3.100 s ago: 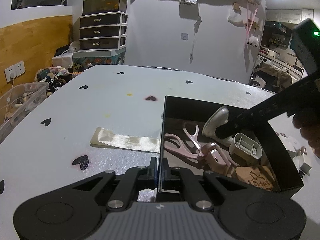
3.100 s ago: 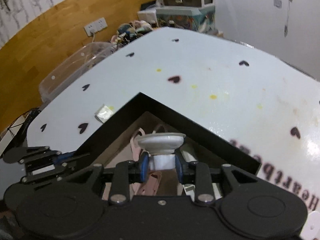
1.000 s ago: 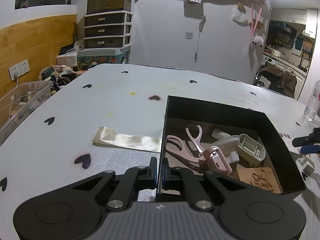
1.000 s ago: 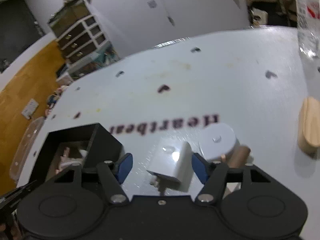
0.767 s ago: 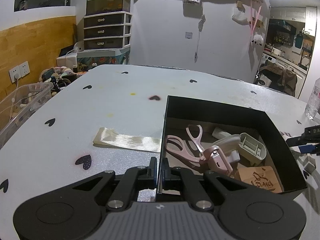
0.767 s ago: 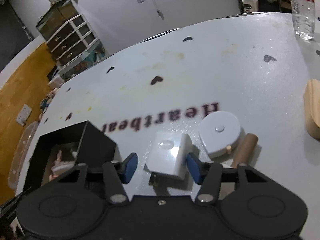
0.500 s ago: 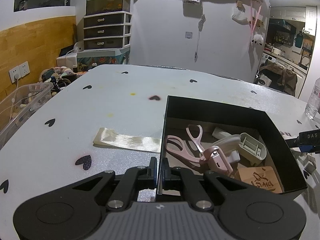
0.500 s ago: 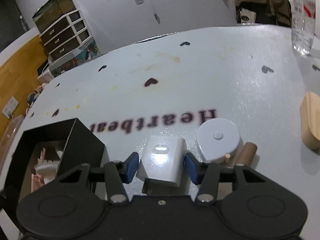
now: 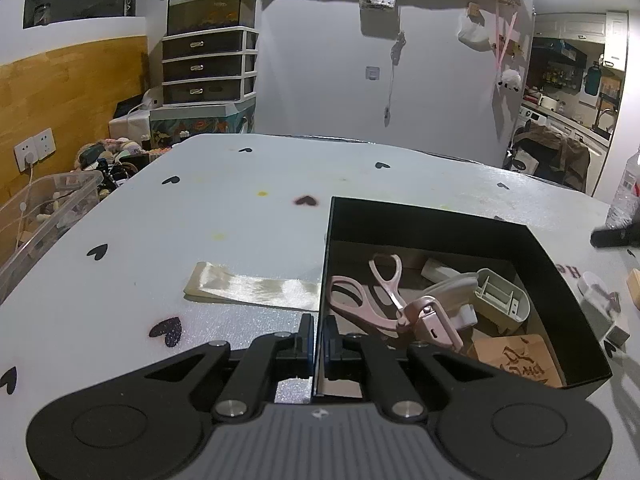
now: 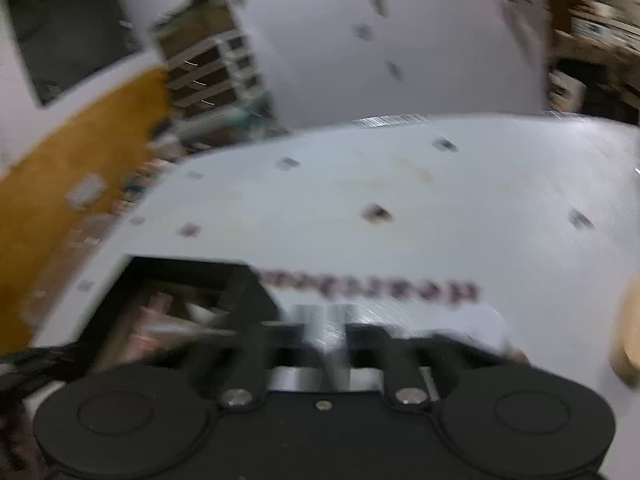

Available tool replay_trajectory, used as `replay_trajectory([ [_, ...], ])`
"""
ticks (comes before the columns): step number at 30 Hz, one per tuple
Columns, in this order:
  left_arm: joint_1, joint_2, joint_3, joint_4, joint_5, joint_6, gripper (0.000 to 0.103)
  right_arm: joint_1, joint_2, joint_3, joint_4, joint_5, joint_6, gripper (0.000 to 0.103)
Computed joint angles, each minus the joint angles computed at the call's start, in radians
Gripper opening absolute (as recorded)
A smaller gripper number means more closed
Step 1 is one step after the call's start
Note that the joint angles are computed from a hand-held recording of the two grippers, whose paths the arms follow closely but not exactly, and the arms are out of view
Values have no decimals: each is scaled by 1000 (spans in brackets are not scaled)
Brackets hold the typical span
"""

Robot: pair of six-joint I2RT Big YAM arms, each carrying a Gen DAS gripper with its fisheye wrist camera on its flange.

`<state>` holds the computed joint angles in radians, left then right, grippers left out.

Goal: Organize rigid objects
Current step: 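Lift the white charger with the right gripper, then carry the charger over the box and open the right gripper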

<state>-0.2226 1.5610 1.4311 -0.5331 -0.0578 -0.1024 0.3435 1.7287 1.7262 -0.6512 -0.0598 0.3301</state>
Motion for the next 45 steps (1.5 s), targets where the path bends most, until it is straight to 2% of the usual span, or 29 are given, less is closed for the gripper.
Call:
replay_trajectory([
  [4,1,-2,-2,4,4,-2,4,14,27,72,-56,40,-80,1],
  [7,2,-2,-4,8,9,-2,4,11,41,90,-98,39,-57,5],
  [8,3,-2,-4,8,12,-3,4,10,40,84,-107,33,-47,11],
  [10,5,-1,-3,8,16,-1,4,15,35,67,-122,52,-37,15],
  [12,6,2,-1,9,18,3,4,17,20,34,-118,73,-23,28],
  [17,8,3,-1,11,24,5,4,13,-19,-33,-105,38,-22,49],
  [22,8,4,1,8,22,5,4,21,-2,-19,-152,43,-55,49],
  [26,9,5,2,6,23,8,4,33,18,2,-187,91,-87,30],
  [31,8,5,2,5,24,13,4,33,4,0,-166,108,-105,29],
  [36,8,6,2,7,28,8,4,24,-20,24,-88,8,-81,29],
  [39,11,6,1,9,36,5,4,27,9,85,-79,-119,-86,29],
  [42,14,7,0,10,44,5,4,34,80,195,-133,-259,-100,29],
  [45,14,9,1,10,44,12,4,52,204,381,-265,-374,-151,29],
])
